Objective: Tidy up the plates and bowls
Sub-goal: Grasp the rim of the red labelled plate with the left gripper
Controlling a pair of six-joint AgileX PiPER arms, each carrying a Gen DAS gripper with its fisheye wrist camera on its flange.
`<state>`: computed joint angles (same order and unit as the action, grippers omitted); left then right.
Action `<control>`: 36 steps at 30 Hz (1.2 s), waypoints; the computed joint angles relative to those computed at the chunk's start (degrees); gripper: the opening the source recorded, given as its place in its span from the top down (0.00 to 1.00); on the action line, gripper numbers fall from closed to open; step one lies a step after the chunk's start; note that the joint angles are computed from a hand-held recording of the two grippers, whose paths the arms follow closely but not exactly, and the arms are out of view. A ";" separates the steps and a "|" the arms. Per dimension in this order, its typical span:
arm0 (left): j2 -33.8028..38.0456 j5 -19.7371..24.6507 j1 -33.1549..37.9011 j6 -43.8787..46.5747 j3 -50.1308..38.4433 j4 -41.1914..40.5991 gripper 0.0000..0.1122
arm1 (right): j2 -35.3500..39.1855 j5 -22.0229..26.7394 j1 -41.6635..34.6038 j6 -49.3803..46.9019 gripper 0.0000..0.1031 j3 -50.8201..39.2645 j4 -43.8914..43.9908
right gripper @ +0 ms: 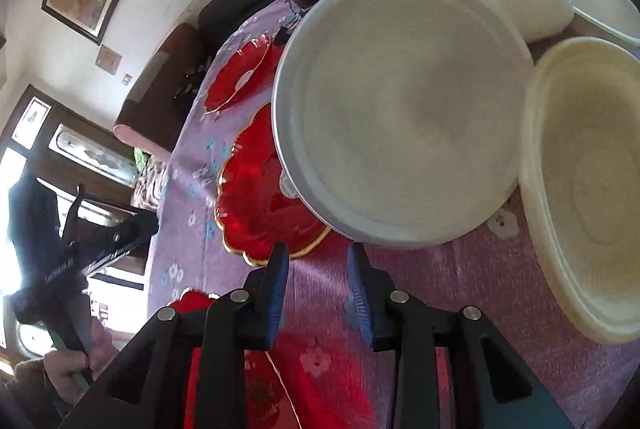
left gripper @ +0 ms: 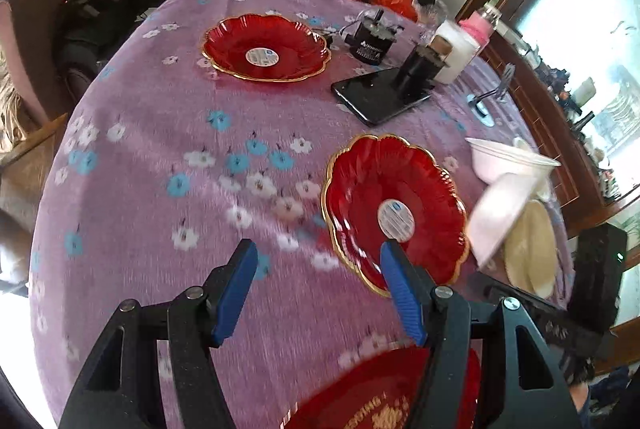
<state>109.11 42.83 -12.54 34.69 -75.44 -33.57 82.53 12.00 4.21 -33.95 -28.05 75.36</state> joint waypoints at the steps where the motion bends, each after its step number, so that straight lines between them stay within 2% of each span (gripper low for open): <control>1: 1.76 0.34 -0.85 -1.35 -2.14 1.30 0.44 | 0.53 0.01 -0.05 0.09 0.67 -0.28 0.03; 14: 16.28 5.00 -4.57 -8.26 -19.81 6.01 0.44 | 7.35 0.56 0.26 9.41 0.67 -6.07 -9.14; 15: 17.29 5.48 -5.02 -8.98 -21.20 6.53 0.47 | 7.74 0.67 0.20 10.43 0.67 -6.41 -10.22; 19: 20.71 7.33 -6.91 -11.05 -26.08 9.16 0.72 | 9.16 1.00 -0.36 8.45 0.67 -7.10 -8.49; 20: 20.85 7.18 -7.12 -10.94 -26.14 9.56 0.78 | 9.36 0.98 -0.46 7.78 0.67 -7.20 -8.04; 21: 20.82 6.67 -7.57 -11.15 -26.05 10.39 0.80 | 9.69 0.63 -0.26 8.07 0.67 -7.52 -8.43; 23: 20.27 5.51 -8.07 -10.61 -25.00 10.79 0.80 | 10.18 0.26 0.13 10.62 0.67 -8.26 -11.25; 27: 18.51 3.38 -7.93 -8.77 -21.77 10.18 0.80 | 10.80 -1.85 1.99 23.00 0.77 -9.97 -22.97; 31: 16.11 1.55 -6.54 -6.56 -17.50 7.99 0.80 | 11.31 -2.34 2.73 20.00 0.80 -10.18 -20.32; 36: 12.07 -0.01 -3.88 -2.59 -12.26 3.97 0.80 | 10.97 -3.64 6.13 31.42 0.80 -11.31 -31.53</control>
